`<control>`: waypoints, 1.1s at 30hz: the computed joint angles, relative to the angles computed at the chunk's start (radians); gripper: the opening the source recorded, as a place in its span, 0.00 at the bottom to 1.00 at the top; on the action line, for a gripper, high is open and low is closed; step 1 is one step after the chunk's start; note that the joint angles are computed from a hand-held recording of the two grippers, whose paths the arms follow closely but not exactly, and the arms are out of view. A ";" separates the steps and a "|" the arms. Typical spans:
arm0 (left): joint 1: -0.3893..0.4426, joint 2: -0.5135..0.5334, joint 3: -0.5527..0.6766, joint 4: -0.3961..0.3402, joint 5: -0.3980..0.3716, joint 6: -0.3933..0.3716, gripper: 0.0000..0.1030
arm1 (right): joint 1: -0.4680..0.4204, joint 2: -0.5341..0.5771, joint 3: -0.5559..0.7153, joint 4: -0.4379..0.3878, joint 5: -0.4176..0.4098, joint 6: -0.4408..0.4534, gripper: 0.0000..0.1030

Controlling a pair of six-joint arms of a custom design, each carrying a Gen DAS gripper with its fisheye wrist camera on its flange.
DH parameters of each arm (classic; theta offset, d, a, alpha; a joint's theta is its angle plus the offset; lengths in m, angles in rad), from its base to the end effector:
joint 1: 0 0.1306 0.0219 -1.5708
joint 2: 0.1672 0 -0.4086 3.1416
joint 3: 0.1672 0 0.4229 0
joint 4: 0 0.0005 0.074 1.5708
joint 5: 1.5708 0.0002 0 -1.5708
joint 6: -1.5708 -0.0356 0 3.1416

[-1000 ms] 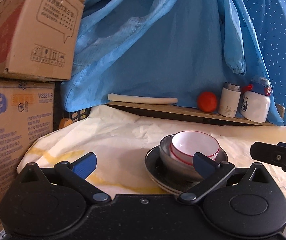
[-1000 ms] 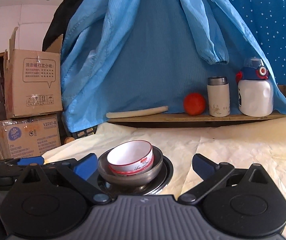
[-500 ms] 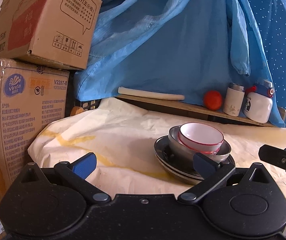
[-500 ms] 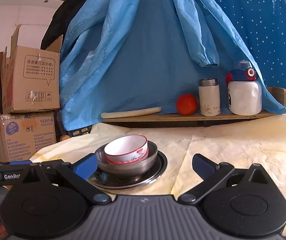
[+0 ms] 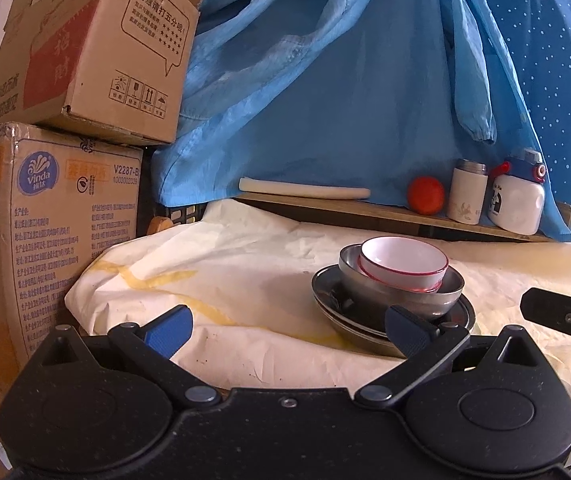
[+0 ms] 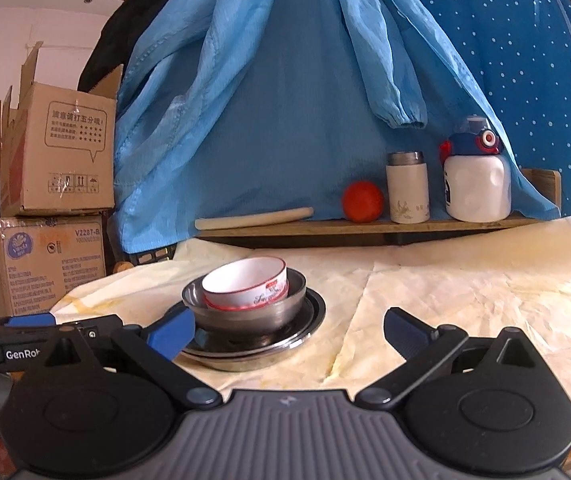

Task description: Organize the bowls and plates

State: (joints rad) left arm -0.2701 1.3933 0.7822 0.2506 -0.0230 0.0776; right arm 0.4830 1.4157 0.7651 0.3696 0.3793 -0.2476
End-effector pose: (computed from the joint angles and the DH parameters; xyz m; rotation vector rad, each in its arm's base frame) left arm 0.4497 -0.1242 0.2577 0.1708 1.9293 -0.2098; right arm 0.4192 0.2044 0.2532 0.0472 1.8338 0.1623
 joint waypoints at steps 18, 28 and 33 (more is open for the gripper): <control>0.006 0.010 -0.028 0.031 -0.030 0.012 0.99 | 0.034 0.022 -0.030 0.098 0.097 0.030 1.00; 0.007 0.010 -0.032 0.036 -0.027 0.005 0.99 | 0.029 0.033 -0.033 0.086 0.099 -0.017 1.00; 0.007 0.011 -0.033 0.035 -0.026 0.004 0.99 | 0.028 0.034 -0.033 0.086 0.098 -0.018 1.00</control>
State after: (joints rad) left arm -0.2628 1.4038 0.7488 0.2857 -0.0486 0.0817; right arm 0.5108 1.4493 0.7318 0.4557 0.4777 -0.2660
